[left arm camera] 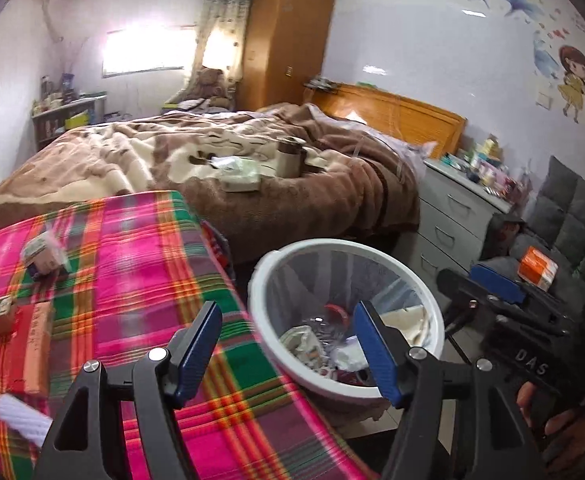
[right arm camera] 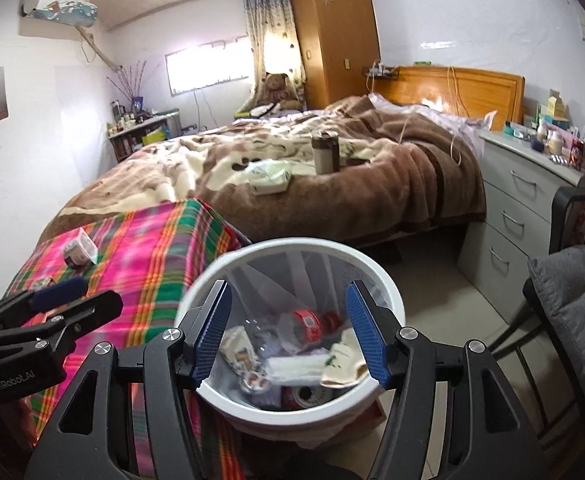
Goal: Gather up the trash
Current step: 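Move both open tools back over the plaid blanket toward the medicine boxes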
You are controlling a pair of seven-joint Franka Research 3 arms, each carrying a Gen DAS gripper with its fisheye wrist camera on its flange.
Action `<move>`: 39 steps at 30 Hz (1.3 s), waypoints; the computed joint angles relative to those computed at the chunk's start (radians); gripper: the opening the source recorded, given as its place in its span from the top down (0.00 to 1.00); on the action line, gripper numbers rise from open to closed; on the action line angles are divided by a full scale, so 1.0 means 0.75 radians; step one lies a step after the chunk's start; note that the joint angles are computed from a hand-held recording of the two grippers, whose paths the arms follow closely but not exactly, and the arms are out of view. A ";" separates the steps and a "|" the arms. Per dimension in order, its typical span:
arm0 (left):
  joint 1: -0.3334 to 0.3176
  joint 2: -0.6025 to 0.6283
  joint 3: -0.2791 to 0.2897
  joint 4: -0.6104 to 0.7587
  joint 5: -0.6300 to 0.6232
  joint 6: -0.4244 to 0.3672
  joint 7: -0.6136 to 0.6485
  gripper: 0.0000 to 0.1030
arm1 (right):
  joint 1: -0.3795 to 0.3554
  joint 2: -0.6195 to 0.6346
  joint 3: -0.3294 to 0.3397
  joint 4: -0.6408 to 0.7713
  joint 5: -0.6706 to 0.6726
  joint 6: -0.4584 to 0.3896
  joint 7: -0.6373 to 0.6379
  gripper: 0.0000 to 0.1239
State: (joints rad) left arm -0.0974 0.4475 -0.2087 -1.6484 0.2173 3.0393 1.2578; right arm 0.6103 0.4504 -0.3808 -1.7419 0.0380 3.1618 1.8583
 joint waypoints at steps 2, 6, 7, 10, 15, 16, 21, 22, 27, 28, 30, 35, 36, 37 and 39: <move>0.025 -0.026 -0.005 -0.035 -0.007 0.024 0.005 0.34 | 0.002 0.004 0.007 0.010 0.005 0.005 0.003 0.51; -0.008 -0.079 0.084 -0.092 0.038 0.063 -0.072 0.34 | -0.017 0.015 0.055 0.035 0.021 0.010 -0.018 0.51; -0.009 -0.092 0.097 -0.106 0.052 0.071 -0.082 0.34 | -0.016 0.019 0.060 0.042 0.024 0.010 -0.023 0.51; 0.006 -0.120 0.113 -0.136 0.075 0.067 -0.106 0.34 | -0.035 0.037 0.103 0.079 0.033 -0.001 -0.044 0.51; 0.063 -0.157 0.103 -0.190 0.067 0.096 -0.125 0.34 | -0.057 0.055 0.164 0.122 0.046 -0.009 -0.081 0.51; 0.056 -0.165 0.123 -0.197 0.081 0.094 -0.137 0.34 | -0.067 0.061 0.183 0.134 0.050 -0.012 -0.091 0.51; 0.040 -0.216 0.219 -0.260 0.138 0.124 -0.211 0.34 | -0.124 0.090 0.301 0.192 0.075 -0.034 -0.163 0.51; 0.015 -0.223 0.264 -0.266 0.172 0.126 -0.247 0.34 | -0.133 0.099 0.325 0.207 0.080 -0.039 -0.178 0.51; 0.032 -0.255 0.346 -0.315 0.249 0.154 -0.326 0.34 | -0.201 0.167 0.480 0.320 0.111 -0.103 -0.300 0.51; 0.010 -0.256 0.389 -0.313 0.286 0.146 -0.368 0.34 | -0.196 0.181 0.487 0.341 0.114 -0.116 -0.313 0.51; 0.091 -0.265 0.337 -0.329 0.270 0.145 -0.355 0.34 | -0.206 0.226 0.528 0.416 0.129 -0.181 -0.347 0.51; 0.176 -0.273 0.330 -0.351 0.286 0.137 -0.371 0.34 | -0.215 0.354 0.611 0.618 0.172 -0.334 -0.432 0.51; 0.221 -0.272 0.290 -0.359 0.224 0.136 -0.307 0.34 | -0.204 0.381 0.607 0.666 0.174 -0.380 -0.429 0.51; 0.290 -0.268 0.219 -0.365 0.107 0.137 -0.187 0.34 | -0.197 0.409 0.611 0.712 0.178 -0.416 -0.431 0.51; 0.323 -0.265 0.216 -0.366 0.146 0.137 -0.226 0.34 | -0.185 0.461 0.624 0.795 0.184 -0.480 -0.446 0.51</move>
State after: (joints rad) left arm 0.1448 0.2486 -0.0470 -1.9229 0.3265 3.1420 1.0886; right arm 0.4715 0.7963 0.0869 -1.1458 0.1761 2.8021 1.5236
